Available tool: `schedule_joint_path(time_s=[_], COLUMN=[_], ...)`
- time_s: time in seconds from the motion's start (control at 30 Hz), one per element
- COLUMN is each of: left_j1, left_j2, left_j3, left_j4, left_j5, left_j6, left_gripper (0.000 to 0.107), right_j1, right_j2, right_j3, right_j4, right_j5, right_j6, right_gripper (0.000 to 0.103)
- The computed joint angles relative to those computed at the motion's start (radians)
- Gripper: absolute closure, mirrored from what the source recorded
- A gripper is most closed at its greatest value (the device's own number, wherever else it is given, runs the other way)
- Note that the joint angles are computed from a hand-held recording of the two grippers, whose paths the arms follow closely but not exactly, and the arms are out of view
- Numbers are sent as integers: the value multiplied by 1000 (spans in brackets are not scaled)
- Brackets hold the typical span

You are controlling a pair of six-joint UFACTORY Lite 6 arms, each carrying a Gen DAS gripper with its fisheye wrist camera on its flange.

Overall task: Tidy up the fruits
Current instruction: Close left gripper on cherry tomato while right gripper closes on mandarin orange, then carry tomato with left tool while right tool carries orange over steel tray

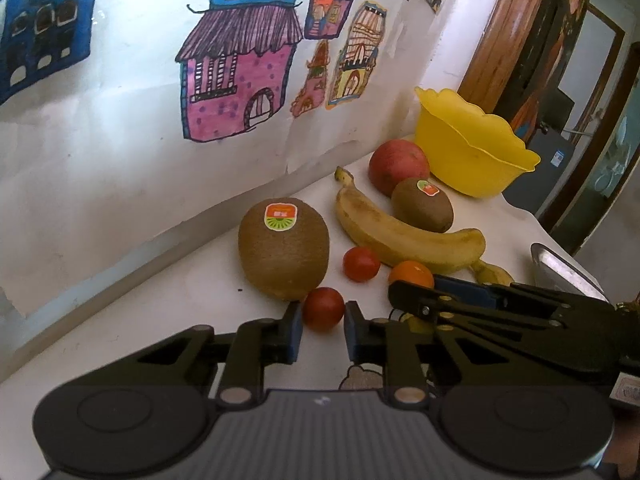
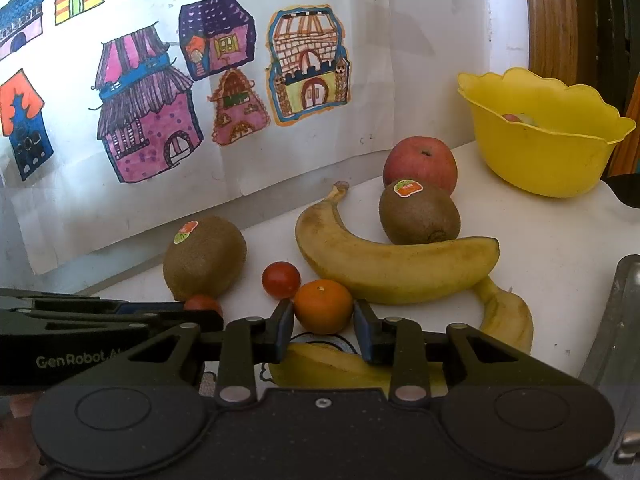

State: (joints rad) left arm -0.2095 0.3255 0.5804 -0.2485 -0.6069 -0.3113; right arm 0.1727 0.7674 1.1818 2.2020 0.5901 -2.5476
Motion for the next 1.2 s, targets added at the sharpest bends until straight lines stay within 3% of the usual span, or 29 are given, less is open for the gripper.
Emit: schedule_joint_path(time_s=[0.4, 0.87, 1.2], left_j1=[44, 50, 30], left_j2=[-101, -136, -193], left_j3=[-111, -152, -192], left_j4=[85, 95, 78], left_j5=[4, -1, -2], left_j6=[-18, -16, -3], left_gripper=[83, 83, 84], right_j1=[54, 103, 66], right_j2=[-86, -34, -232], right_j3=[-108, -52, -345], right_j4=[118, 219, 357], right_j5=[2, -41, 151], right_j6=[-125, -188, -345], right_gripper=[69, 69, 69])
